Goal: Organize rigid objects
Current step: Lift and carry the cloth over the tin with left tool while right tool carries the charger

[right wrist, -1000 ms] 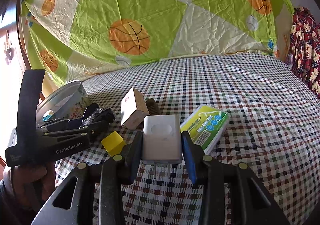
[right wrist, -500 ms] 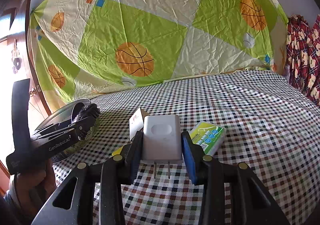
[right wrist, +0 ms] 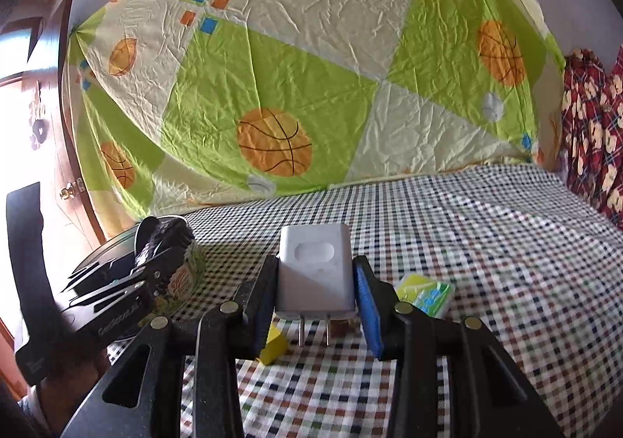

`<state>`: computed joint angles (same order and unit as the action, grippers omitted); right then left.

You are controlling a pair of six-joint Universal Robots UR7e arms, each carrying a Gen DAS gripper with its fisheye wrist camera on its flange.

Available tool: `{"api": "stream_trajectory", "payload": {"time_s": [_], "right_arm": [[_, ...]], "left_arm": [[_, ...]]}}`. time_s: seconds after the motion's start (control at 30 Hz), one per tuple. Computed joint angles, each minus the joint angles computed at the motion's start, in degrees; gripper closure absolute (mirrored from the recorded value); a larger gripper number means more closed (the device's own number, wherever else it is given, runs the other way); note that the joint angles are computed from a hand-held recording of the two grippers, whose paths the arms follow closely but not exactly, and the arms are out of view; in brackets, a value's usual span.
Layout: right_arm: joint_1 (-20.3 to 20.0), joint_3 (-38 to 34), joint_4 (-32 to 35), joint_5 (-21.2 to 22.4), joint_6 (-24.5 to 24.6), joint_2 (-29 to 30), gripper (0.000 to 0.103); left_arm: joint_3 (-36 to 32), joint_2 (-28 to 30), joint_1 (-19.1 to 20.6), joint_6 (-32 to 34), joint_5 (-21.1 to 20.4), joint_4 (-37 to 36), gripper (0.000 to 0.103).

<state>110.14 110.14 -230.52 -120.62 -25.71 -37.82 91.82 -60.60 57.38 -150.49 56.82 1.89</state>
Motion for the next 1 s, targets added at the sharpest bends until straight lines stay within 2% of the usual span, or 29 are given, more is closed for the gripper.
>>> {"api": "stream_trajectory", "payload": {"time_s": [0.3,0.5,0.73,1.0], "right_arm": [[0.6,-3.1,-5.0,-0.8,-4.7,2.5,0.062],[0.9,-4.3,-8.2,-1.0,-5.9,3.9,0.062],[1.6,-6.0,-10.7,-1.2,-7.0,5.7,0.062],[2.1,-7.9,-8.7,-1.0,-7.5,7.0,0.062]], "left_arm": [[2.3,-1.7,-0.1,1.2,0.9,-3.4,0.060],[5.1,-3.6,-0.3,2.3,0.7,-7.4,0.060],[5.6,-4.3,-0.1,1.8,0.4,-8.2,0.060],[5.8,-5.2,0.4,1.0,0.2,-8.1,0.060]]}}
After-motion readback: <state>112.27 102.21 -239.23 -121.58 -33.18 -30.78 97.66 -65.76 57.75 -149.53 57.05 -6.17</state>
